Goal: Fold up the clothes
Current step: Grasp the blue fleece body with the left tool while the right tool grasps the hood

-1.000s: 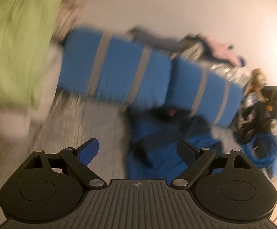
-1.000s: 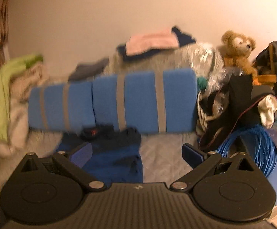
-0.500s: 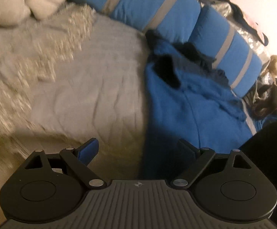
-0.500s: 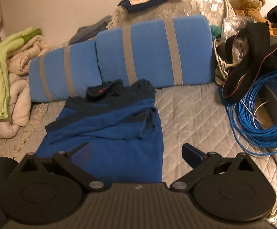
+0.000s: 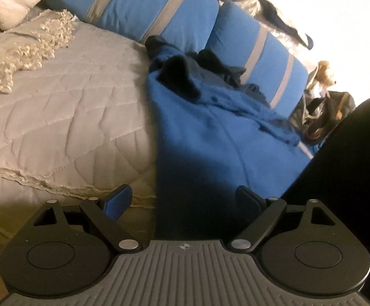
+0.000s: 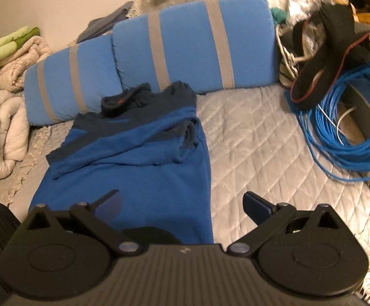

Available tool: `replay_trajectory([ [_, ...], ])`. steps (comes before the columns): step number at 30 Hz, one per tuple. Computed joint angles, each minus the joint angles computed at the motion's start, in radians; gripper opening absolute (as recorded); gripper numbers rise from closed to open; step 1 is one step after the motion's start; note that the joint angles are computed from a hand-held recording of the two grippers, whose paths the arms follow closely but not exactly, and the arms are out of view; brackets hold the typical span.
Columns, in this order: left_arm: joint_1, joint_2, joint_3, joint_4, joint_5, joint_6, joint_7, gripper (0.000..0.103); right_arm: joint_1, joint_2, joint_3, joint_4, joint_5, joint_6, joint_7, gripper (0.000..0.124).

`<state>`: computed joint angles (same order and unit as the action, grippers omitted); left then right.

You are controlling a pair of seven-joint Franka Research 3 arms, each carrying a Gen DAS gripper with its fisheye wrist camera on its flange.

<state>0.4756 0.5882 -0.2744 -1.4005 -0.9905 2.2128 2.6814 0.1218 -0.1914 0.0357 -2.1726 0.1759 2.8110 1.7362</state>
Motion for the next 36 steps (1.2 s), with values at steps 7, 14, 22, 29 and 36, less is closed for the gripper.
replay_trajectory([
  [7,0.02,0.056,-0.016,0.07,-0.011,-0.142,0.025,0.077,0.008,0.022,-0.032,-0.04,0.086,0.061,-0.04,0.103],
  [14,0.033,0.147,-0.018,0.197,0.005,-0.228,-0.15,0.058,0.088,0.044,-0.109,-0.086,0.415,0.124,-0.344,0.103],
  [22,0.003,0.143,-0.026,0.224,0.115,-0.198,-0.142,0.058,0.086,0.098,-0.115,-0.088,0.726,0.046,-0.728,0.089],
  [29,-0.015,0.148,-0.024,0.254,0.182,-0.194,-0.187,0.059,0.034,0.185,-0.076,-0.05,0.893,-0.051,-0.935,0.082],
  [36,-0.03,0.133,-0.025,0.242,0.214,-0.164,-0.254,0.067,-0.02,0.259,-0.047,0.006,1.009,-0.179,-1.03,0.065],
])
